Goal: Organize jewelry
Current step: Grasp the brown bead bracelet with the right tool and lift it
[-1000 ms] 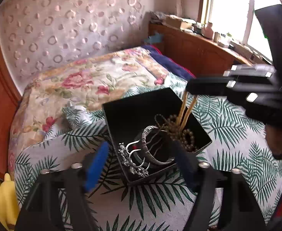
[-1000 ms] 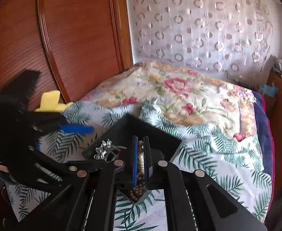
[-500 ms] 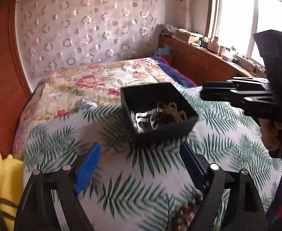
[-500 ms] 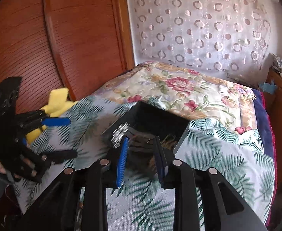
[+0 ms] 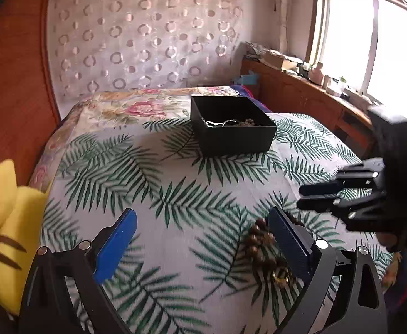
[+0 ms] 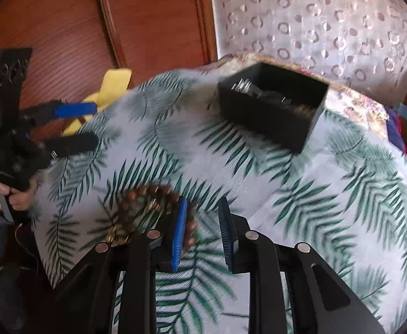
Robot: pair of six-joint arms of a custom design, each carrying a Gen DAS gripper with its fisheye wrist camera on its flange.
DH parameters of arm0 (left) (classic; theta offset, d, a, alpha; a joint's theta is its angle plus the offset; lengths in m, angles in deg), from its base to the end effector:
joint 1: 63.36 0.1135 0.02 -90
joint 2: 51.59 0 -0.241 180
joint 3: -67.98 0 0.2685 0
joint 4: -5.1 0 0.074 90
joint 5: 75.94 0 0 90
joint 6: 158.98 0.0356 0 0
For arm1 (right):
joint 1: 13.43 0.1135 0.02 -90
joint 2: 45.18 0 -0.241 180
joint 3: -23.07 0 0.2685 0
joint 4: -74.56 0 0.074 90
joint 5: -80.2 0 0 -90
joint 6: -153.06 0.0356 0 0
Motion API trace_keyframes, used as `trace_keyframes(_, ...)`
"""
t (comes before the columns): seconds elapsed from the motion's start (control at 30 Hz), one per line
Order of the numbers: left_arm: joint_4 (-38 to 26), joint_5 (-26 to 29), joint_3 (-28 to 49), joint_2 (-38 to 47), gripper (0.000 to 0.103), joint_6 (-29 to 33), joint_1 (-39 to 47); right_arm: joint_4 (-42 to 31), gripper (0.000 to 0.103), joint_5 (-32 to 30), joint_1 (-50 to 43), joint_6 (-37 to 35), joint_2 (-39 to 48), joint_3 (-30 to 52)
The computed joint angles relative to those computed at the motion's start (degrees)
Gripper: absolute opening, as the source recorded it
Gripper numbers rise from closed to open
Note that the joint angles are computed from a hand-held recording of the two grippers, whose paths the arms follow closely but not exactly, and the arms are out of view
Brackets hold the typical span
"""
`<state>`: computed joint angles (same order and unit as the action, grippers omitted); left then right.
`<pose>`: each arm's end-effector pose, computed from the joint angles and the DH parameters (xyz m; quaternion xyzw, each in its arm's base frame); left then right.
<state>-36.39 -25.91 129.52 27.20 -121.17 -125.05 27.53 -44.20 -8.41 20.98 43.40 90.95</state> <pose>0.1539 -0.2375 0.1837 -0.0168 0.9095 -0.0327 0.4140 0.3014 0.0467 0.1639 -0.4268 0.8364 0.2165 0.2671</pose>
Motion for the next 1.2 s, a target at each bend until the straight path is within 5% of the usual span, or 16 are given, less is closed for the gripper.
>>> trace_keyframes(0.2, -3.21, -2.17, -1.24, -0.33, 0.092, -5.93, -4.04, 3.24, 0.025, 4.73, 2.98, 0.82, 0.04, -3.17)
trace_keyframes(0.27, -3.83, -2.30, -1.11, 0.37, 0.092, -7.11, -5.19, 4.49, 0.015, 5.70, 3.71, 0.97, -0.29, -3.94)
trace_keyframes(0.37, -2.76, -1.12, -1.24, 2.04, 0.092, -7.93, -6.31, 7.32, 0.014, 6.41, 4.90, 1.43, -2.10, -5.74)
trace_keyframes(0.77, 2.38, 4.04, 1.62, 9.45, 0.092, -5.96, -7.72, 2.87, 0.015, -5.51, -2.34, 3.79, -13.63, -2.32)
trace_keyframes(0.93, 4.60, 7.43, 3.36, 12.62, 0.063, -3.16, -7.06, 0.10, 0.015, -8.27, -6.58, 2.38, -12.80, 0.97)
trace_keyframes(1.2, 3.54, 7.93, 6.48, 16.16, 0.040, -0.79, -7.13, -1.75, 0.015, -9.34, -9.74, 0.31, -11.33, 1.85)
